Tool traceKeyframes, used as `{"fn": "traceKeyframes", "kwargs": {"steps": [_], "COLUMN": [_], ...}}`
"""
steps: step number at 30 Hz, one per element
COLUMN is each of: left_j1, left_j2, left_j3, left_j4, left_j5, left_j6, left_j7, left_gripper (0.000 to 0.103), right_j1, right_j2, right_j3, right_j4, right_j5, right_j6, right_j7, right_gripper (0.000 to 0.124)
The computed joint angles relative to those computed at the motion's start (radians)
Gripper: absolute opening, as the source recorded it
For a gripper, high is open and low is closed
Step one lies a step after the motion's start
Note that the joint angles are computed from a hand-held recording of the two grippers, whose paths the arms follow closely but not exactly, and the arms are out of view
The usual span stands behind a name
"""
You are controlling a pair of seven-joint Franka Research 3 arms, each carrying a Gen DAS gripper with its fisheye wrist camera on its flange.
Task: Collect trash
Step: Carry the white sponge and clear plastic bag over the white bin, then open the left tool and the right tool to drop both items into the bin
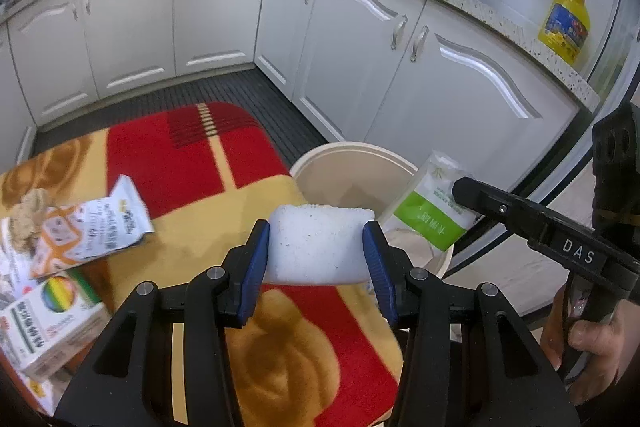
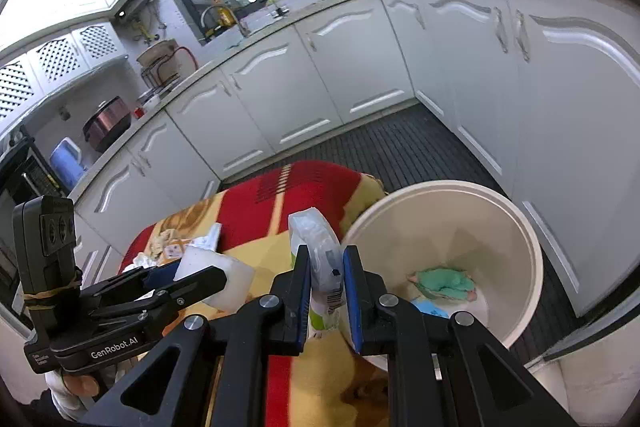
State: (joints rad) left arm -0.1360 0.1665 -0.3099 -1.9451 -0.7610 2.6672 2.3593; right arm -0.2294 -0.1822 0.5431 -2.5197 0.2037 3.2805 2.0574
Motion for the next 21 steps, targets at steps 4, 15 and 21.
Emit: {"fn": "traceKeyframes", "kwargs": {"steps": [4, 15, 21], "left_j1": [-0.008, -0.008, 0.002], "left_j2": [0.043, 0.152, 0.189], "left_j3": [-0.007, -0.057, -0.085], "left_j4": [0.033, 0.118, 0.139], "left_j5": [0.032, 0.129, 0.174], "left_j6": [-0.017, -0.023, 0.001], "left_j7": [-0.037, -0.131, -0.165], "left_gripper": [0.045, 0.046, 0.053], "right_j1": [0.001, -0.075, -0.180], "right_j2": [0.000, 0.021, 0.023], "right_j3": [-0.016, 0.011, 0.092], "right_j4": [-0.017, -0.040, -0.047], "right_j5": [0.002, -0.031, -0.065], "right_j6": [-0.003, -0.012, -0.020], "right_j7": [0.004, 0.055, 0.099], "right_gripper": [0.015, 0.015, 0.015]}}
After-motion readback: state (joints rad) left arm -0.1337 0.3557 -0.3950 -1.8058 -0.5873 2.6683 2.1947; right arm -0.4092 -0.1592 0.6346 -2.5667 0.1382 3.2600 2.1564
